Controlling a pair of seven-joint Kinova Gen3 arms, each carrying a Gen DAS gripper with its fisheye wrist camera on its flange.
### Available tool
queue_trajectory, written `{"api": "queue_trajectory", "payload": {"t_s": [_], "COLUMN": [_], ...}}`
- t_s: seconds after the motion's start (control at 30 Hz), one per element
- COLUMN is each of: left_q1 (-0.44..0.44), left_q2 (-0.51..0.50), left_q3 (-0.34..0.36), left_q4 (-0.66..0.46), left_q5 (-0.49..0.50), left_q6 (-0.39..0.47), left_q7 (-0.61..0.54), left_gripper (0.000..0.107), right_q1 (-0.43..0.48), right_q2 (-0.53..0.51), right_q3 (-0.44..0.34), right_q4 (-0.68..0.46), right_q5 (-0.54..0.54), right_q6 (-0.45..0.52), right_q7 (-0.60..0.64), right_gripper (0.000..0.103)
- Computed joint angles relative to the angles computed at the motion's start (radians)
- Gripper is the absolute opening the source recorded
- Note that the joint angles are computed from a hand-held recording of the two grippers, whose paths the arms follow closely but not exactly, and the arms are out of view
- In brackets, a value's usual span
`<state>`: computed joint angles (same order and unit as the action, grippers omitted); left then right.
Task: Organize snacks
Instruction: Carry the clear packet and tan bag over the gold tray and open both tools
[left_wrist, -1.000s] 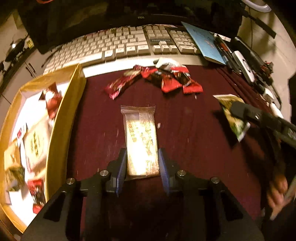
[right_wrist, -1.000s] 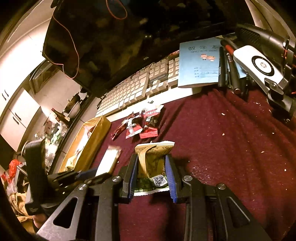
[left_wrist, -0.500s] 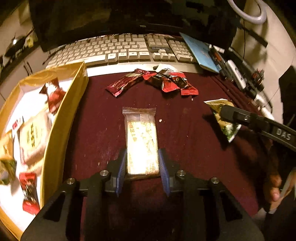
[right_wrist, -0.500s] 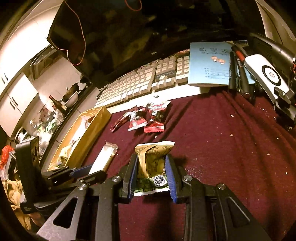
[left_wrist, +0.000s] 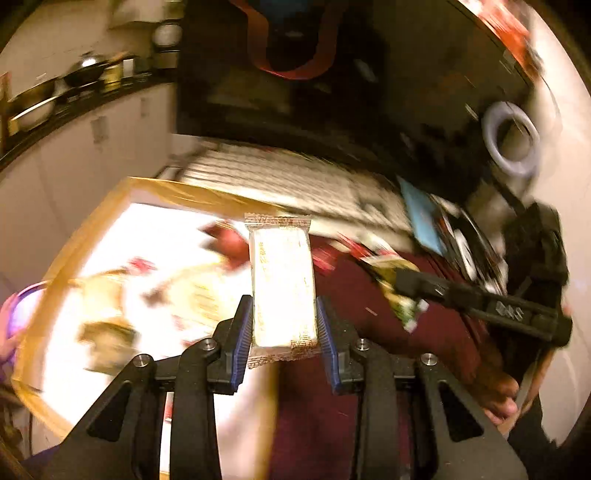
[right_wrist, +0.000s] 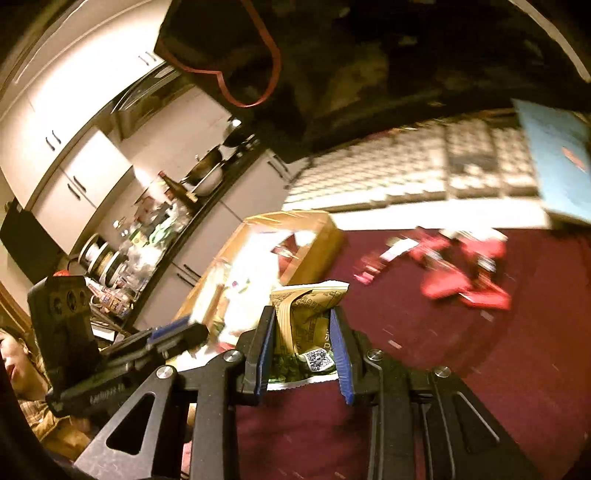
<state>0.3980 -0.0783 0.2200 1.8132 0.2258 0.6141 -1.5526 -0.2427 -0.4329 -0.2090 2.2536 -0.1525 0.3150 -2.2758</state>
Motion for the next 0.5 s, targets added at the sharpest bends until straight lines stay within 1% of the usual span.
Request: {"api": "queue_trajectory", "payload": {"t_s": [0.03,0.07,0.1,0.17,0.2,0.23,0.27,0.3,0.33,0.4,0.5], "left_q1": [-0.018,-0.045,-0.053,-0.100,-0.116,-0.150,-0.165,-0.162,-0.155,-0.173,-0.146], "left_q2": [0.004,0.016,0.027,0.062,0.079,0.104,0.136,0.166,0.206,0.270,0.362], "left_q3": [-0.021,-0.044,-0.056,-0.068,-0.080,-0.073,-0.080,-0.095,-0.108,-0.087,-0.086], "left_q4": [-0.014,-0.036,-0.054,-0.095,-0.111,-0.135,-0.168,-0.198,-0.239,-0.309,-0.406], "left_q5": [0.008,0.008,-0.009,-0.011,0.012,0.043,0.057,0.055,0.037,0.005,-0.069], "left_q6": [0.015,0.033,0.047,0.072,0.076,0.091,0.116,0.136,0.157,0.215,0.300], "left_q7": [0.003,0.021,0.045,0.045,0.021,-0.013,-0.033,-0.040,-0.030,-0.027,0.013], "left_gripper": [0.031,0.031,0.031,0.031,0.031,0.031,0.031,0.031,0.031,0.031,0.031], "right_q1": [-0.003,0.012,0.032,0.039,0.025,0.010,-0.014,-0.036,-0.043,-0.104,-0.133], "right_q2": [0.037,0.075,0.121,0.212,0.256,0.303,0.344,0.387,0.425,0.505,0.614], "right_q3": [-0.005,-0.027,-0.056,-0.083,-0.081,-0.074,-0.055,-0.040,-0.042,-0.002,0.016], "right_q4": [-0.038,-0.080,-0.126,-0.215,-0.254,-0.291,-0.327,-0.370,-0.417,-0.509,-0.638], "right_q5": [0.009,0.025,0.052,0.095,0.113,0.121,0.125,0.146,0.182,0.262,0.299], "right_q6": [0.012,0.041,0.061,0.117,0.140,0.146,0.155,0.172,0.199,0.252,0.350], "right_q7": [0.007,-0.002,-0.002,-0.017,-0.023,-0.012,0.001,-0.003,-0.023,-0.059,-0.060], "right_gripper": [0.030,0.030,0.030,0.030,0.030,0.030,0.030,0.030,0.030,0.030,0.030]}}
